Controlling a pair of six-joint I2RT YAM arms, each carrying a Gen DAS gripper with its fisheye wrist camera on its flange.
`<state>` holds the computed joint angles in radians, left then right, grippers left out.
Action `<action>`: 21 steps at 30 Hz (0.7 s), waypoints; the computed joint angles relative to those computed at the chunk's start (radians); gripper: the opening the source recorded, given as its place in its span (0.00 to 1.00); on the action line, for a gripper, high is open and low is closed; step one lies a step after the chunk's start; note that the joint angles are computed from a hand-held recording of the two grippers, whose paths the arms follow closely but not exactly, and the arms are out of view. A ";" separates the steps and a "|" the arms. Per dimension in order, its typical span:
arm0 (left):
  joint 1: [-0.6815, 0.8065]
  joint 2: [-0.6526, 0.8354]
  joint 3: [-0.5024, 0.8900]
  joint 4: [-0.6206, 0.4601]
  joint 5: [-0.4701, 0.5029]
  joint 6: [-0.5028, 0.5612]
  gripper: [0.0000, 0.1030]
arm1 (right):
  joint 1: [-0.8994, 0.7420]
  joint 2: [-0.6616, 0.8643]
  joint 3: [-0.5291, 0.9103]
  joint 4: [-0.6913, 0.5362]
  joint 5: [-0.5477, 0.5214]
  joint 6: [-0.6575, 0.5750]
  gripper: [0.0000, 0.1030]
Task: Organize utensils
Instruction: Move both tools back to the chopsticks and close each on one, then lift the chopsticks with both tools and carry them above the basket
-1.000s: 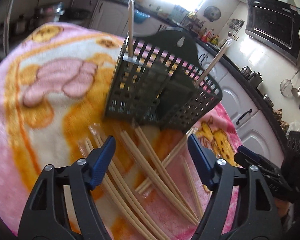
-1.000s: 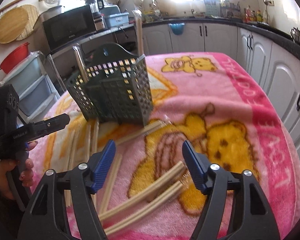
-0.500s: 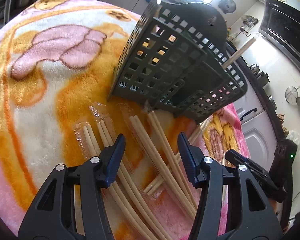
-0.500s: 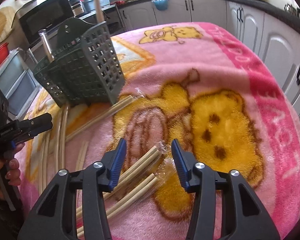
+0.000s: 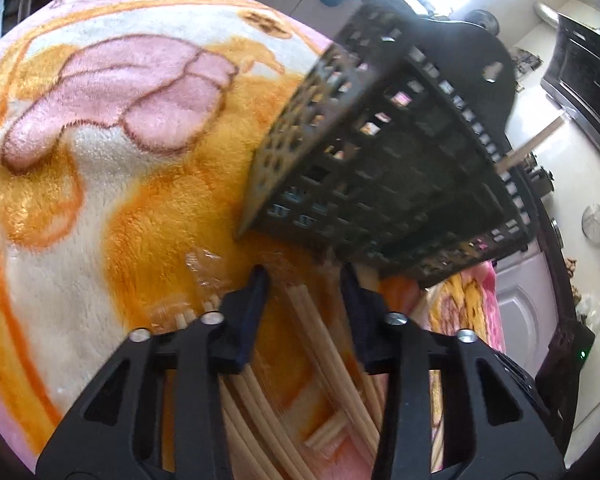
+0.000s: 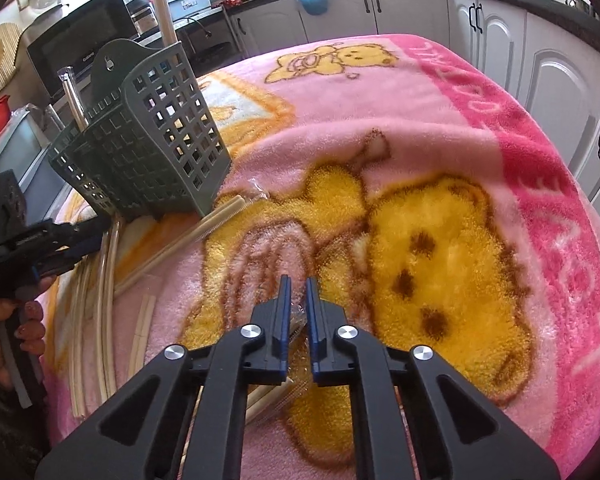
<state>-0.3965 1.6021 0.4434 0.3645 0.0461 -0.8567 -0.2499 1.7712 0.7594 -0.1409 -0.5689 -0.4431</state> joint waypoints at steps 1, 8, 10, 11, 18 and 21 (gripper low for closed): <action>0.008 0.003 -0.006 0.013 0.006 -0.002 0.24 | -0.002 -0.002 0.000 0.001 -0.005 0.002 0.05; 0.060 -0.010 -0.051 0.041 0.034 0.021 0.05 | -0.004 -0.042 -0.014 0.009 -0.032 0.015 0.02; 0.058 -0.019 -0.059 0.049 0.043 0.010 0.04 | -0.005 -0.063 -0.018 0.004 -0.042 0.014 0.01; 0.061 -0.038 -0.070 0.051 0.047 0.011 0.04 | -0.008 -0.075 -0.019 -0.002 -0.058 0.011 0.01; 0.013 -0.263 -0.112 -0.031 -0.037 0.045 0.04 | -0.012 -0.191 -0.047 -0.037 -0.146 -0.004 0.01; -0.009 -0.398 -0.116 -0.115 -0.077 0.072 0.03 | -0.006 -0.239 -0.059 -0.048 -0.169 0.002 0.01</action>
